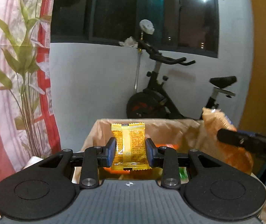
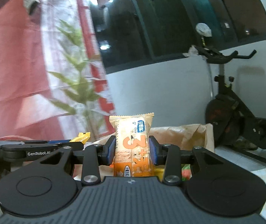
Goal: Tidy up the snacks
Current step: 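Open both tools to drop the snacks into the paper bag, then lower the left tool to the red pack while right grasps the green chip bag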
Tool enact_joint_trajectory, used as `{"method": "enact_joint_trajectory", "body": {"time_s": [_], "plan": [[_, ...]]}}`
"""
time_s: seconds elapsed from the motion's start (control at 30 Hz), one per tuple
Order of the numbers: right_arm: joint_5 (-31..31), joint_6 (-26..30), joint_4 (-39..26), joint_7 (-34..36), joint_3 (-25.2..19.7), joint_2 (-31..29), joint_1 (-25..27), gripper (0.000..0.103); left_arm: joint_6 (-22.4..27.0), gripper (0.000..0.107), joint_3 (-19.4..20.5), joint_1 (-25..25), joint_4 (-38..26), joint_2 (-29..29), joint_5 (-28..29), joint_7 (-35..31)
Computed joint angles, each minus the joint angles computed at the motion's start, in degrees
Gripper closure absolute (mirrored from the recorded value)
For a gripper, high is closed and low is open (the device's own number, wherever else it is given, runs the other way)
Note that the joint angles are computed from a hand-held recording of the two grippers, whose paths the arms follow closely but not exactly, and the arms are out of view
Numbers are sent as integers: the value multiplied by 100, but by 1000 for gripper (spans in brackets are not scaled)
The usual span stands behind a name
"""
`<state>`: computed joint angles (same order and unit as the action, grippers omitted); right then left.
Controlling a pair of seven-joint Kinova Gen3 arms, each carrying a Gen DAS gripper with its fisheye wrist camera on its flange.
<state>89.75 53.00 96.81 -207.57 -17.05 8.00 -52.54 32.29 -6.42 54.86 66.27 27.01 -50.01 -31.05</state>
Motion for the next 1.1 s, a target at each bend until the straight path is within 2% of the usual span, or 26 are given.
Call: {"method": "enact_joint_trajectory", "body": {"time_s": [0.07, 0.13, 0.2, 0.27, 0.3, 0.33, 0.4, 0.43, 0.47, 0.53, 0.6, 0.7, 0.87, 1.0, 1.1], "plan": [[-304, 97, -405, 403, 101, 262, 59, 64, 312, 72, 64, -78, -522, 329, 151, -245], [-524, 411, -771, 869, 249, 551, -37, 64, 678, 71, 231, -263, -966, 536, 568, -567], [-734, 699, -1004, 1145, 415, 782, -170, 64, 706, 71, 261, -367, -1072, 611, 877, -744], [-1033, 663, -1007, 1097, 547, 814, -183, 64, 603, 59, 485, -572, -1013, 578, 1191, -1161], [-1143, 666, -1043, 1077, 603, 840, -196, 64, 514, 41, 544, -645, -863, 496, 1306, -1332], [-1217, 729, -1046, 1076, 650, 847, -242, 63, 515, 31, 497, -614, -773, 436, 1366, -1409], [-1235, 794, -961, 1033, 712, 808, -326, 61, 237, 29, 215, -483, -390, 240, 1291, -1283], [-1169, 768, -838, 917, 725, 753, -350, 55, 108, 29, 161, -483, -186, 121, 1283, -1207], [-1101, 682, -699, 772, 718, 684, -339, 44, 27, 29, 144, -504, -24, 12, 1312, -1117], [-924, 622, -479, 446, 677, 594, -323, 39, -210, 29, 159, -603, 364, -249, 1394, -935], [-770, 703, -263, 160, 580, 500, -364, 39, -384, 29, 73, -547, 673, -438, 1262, -673], [-565, 796, 15, -210, 384, 350, -400, 39, -368, 29, 51, -495, 913, -617, 976, -430], [-381, 1134, 297, -440, 42, 218, -595, 39, -439, 29, 270, -557, 1454, -1017, 683, 92], [-365, 1721, 370, -606, -165, 269, -900, 39, -737, 29, 369, -605, 2045, -1345, 275, 635], [-393, 2109, 411, -809, -247, 366, -1149, 39, -735, 29, 512, -679, 2373, -1457, 14, 828]]}}
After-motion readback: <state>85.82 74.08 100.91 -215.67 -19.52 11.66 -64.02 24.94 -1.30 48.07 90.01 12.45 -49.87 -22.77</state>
